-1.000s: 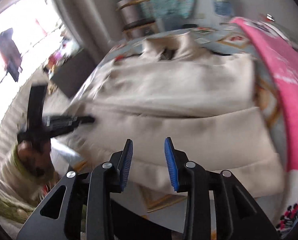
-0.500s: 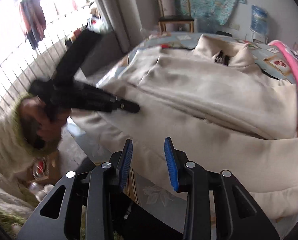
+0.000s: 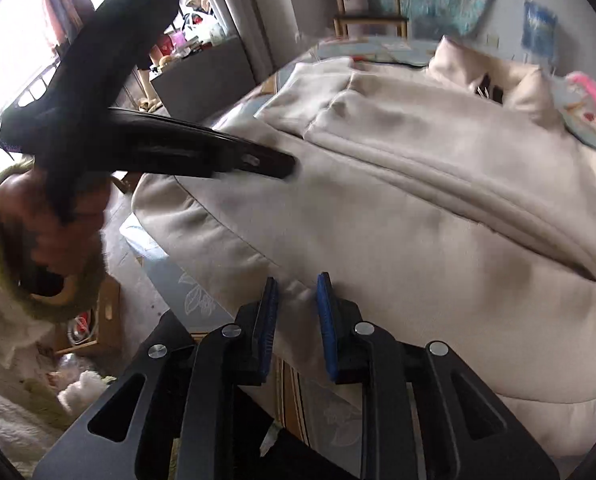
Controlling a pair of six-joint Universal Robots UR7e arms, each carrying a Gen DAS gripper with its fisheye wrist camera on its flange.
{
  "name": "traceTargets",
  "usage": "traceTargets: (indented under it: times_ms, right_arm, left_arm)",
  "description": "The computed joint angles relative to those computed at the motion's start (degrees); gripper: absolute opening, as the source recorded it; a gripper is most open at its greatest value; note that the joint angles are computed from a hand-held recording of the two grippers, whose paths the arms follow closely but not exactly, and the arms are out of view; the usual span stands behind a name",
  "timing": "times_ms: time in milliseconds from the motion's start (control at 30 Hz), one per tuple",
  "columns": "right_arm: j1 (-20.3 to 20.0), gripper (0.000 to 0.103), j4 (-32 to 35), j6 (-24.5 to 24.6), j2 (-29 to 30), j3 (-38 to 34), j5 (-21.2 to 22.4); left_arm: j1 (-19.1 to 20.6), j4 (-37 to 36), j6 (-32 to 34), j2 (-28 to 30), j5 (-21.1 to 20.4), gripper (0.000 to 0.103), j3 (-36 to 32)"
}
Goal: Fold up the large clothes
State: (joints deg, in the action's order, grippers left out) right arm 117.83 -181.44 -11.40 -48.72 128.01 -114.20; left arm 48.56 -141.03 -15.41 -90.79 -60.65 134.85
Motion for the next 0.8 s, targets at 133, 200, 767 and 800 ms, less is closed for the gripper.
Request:
traceTargets:
  times_ms: [133, 200, 767, 800]
  right_arm:
    - [0.1, 0.019, 0.0, 0.2, -0.5, 0.6, 0.0]
    - [-0.2, 0.019, 1.7, 1.2, -1.2, 0.3, 0.9]
    - [-11.4, 0.039, -12.6, 7.2, -17.2, 14.5, -12.6]
    - [-12.1, 0.039, -11.2, 8.3, -18.4, 14.6, -11.1]
  left_arm:
    - [-4.7, 6.9, -4.8, -8.7, 2.1, 0.001, 4.8]
    - [-5.9, 12.7, -10.3, -11.0, 5.0, 0.002, 6.7]
    - [0.4, 4.6, -12.8, -13.5, 5.3, 0.013, 8.1]
    - [0.5, 5.5, -13.4, -13.6, 5.0, 0.013, 7.6]
